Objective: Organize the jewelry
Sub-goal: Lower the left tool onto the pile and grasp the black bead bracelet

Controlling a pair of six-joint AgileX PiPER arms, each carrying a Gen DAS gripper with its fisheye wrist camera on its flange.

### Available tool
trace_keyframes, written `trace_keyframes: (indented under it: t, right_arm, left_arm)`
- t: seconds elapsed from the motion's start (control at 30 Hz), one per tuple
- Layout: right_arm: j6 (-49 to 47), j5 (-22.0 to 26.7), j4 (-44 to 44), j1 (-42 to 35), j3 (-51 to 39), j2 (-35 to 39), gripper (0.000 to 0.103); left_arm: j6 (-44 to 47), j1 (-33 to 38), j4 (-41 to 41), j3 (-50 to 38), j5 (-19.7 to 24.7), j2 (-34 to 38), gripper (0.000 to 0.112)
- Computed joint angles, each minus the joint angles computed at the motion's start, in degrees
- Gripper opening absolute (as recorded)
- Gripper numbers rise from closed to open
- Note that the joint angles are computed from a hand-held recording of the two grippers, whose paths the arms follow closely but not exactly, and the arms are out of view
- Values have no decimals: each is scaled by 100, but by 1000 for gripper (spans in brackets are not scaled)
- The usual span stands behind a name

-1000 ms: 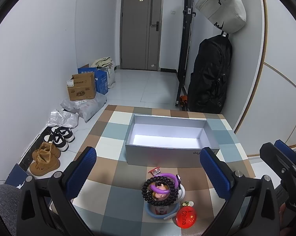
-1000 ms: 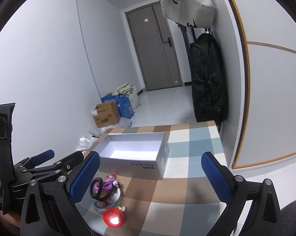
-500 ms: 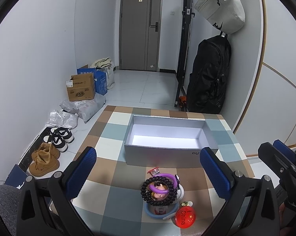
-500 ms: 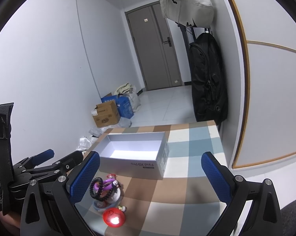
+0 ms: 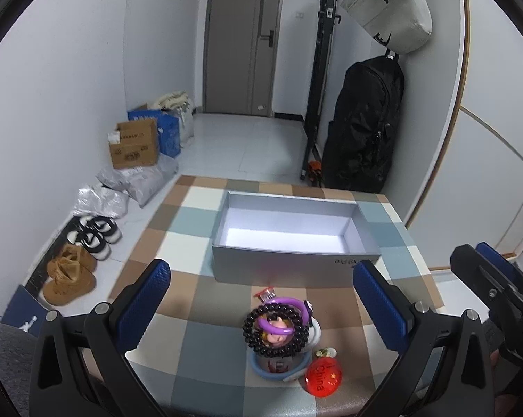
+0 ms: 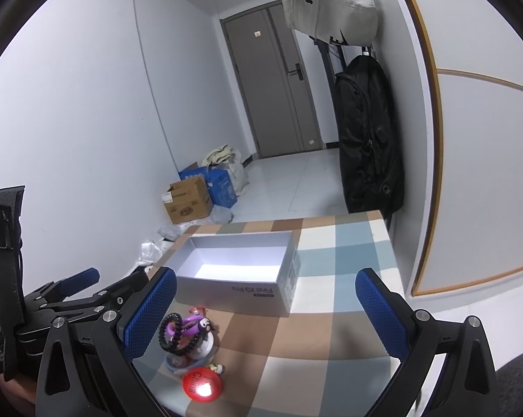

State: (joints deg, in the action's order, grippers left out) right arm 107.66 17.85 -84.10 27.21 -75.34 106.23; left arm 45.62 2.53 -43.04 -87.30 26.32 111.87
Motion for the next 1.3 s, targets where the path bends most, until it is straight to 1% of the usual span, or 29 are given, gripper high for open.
trace_keyframes:
  t: [0.03, 0.17, 0.27, 0.37, 0.5, 0.63, 0.73, 0.9, 1.0, 1.03, 1.1, 1.17, 1.2, 1.27, 1.3]
  right_arm:
    - [-33, -3, 38, -4, -19, 26, 103]
    - [-112, -31, 169, -25, -79, 83, 103]
    - [-338, -63, 445, -60, -158, 149, 103]
    - [-745, -170, 929, -131, -266, 230, 103]
    - [-1317, -306, 1539, -210, -402, 347, 103]
    - [-1878, -410, 2134, -295, -530, 454, 103]
    - [-2336, -491, 2690, -378, -638, 552, 103]
    - [-3237, -621, 3807, -525, -782, 695, 103]
    - [-3780, -599, 4376, -564, -898, 784, 103]
    - [-3910, -596, 4502, -564, -925, 799, 103]
    - [-4147, -591, 4720, -561, -989, 850, 103]
    - [-4369, -599, 4935, -563, -1027, 882, 103]
    - [-4442, -602, 5009, -562, -1037, 892, 103]
    - [-4462, -619, 5034, -562, -1034, 900, 103]
    - [-4460, -606, 5037, -555, -1054, 912, 103]
  left_arm:
    - [-3, 42, -22, -87, 168, 60, 102]
    - [-105, 159, 3, -319, 570, 246, 102]
    - [-263, 272, 50, -630, 1050, 471, 102]
    - [-416, 334, 130, -834, 1371, 645, 102]
    - [-714, 387, 350, -1244, 1921, 965, 102]
    - [-844, 388, 603, -1463, 2239, 1147, 101]
    - [-946, 363, 790, -1654, 2496, 1274, 93]
    - [-1017, 436, 700, -1844, 2855, 1394, 86]
    - [-1039, 431, 696, -1950, 2912, 1485, 79]
    - [-1069, 425, 713, -2009, 2962, 1526, 73]
    - [-1093, 427, 694, -2049, 3059, 1554, 69]
    - [-1063, 450, 644, -2140, 3179, 1616, 61]
    - [-1022, 450, 614, -2108, 3198, 1592, 58]
    - [-1026, 449, 641, -2254, 3262, 1681, 49]
    - [-1013, 447, 646, -2261, 3277, 1680, 49]
